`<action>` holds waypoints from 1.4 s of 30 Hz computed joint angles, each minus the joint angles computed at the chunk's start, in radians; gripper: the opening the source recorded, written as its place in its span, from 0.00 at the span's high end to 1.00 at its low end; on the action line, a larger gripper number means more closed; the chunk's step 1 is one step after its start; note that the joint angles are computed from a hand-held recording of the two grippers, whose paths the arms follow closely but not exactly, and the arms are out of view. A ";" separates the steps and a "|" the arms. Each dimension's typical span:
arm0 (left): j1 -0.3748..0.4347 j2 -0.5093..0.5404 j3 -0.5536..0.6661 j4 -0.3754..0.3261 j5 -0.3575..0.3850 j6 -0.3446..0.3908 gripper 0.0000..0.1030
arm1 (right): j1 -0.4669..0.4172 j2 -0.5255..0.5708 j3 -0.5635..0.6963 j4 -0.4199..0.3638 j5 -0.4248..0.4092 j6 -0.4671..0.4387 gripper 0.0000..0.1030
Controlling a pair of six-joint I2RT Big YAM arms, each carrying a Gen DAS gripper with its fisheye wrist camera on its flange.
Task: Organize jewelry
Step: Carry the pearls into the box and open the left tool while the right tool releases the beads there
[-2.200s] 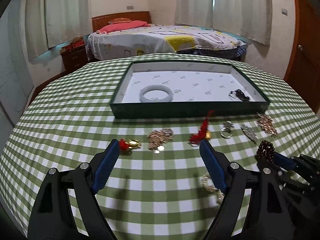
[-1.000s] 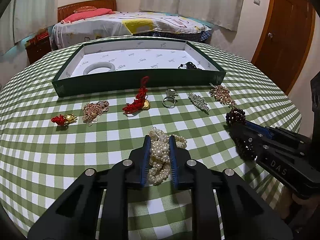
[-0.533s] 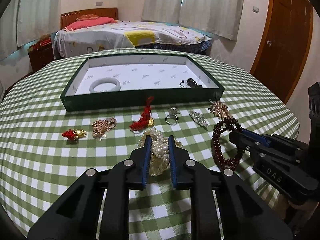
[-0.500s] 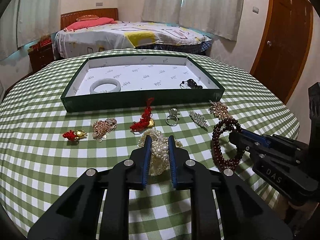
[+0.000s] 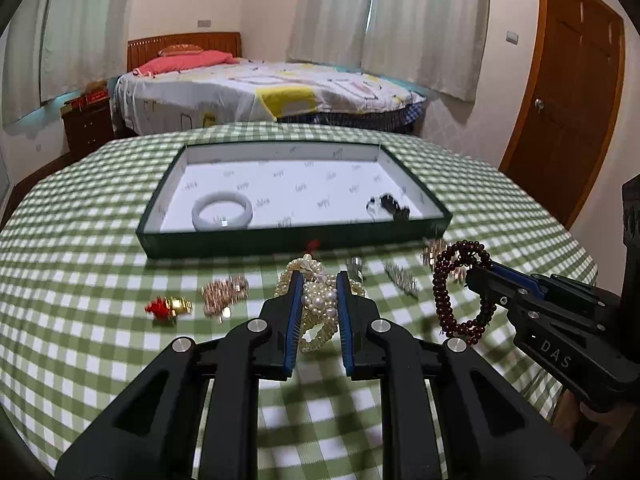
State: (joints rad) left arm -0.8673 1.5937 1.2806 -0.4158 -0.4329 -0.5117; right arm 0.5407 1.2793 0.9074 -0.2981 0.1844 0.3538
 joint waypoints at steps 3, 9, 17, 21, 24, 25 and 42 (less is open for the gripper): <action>0.012 0.005 0.021 0.008 0.000 0.014 0.84 | -0.011 0.009 0.028 0.008 -0.002 -0.013 0.88; 0.049 0.040 0.096 0.030 0.016 0.060 0.84 | -0.034 0.058 0.116 0.031 -0.007 -0.050 0.88; 0.105 0.119 0.225 0.051 0.038 0.105 0.84 | -0.070 0.161 0.258 0.064 -0.034 -0.086 0.88; 0.131 0.178 0.287 0.021 0.062 0.107 0.84 | -0.092 0.244 0.330 0.041 -0.070 -0.087 0.88; 0.152 0.226 0.326 -0.023 0.100 0.084 0.84 | -0.100 0.295 0.361 0.007 -0.096 -0.077 0.88; 0.159 0.244 0.339 -0.039 0.113 0.076 0.84 | -0.100 0.311 0.370 -0.005 -0.102 -0.075 0.88; 0.202 0.373 0.447 -0.189 0.227 0.006 0.80 | -0.134 0.451 0.473 -0.155 -0.214 -0.065 0.85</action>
State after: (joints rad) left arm -0.6655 1.9668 1.7276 -0.6044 -0.2054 -0.5058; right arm 0.4071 1.7306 1.3808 -0.4527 -0.0300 0.2892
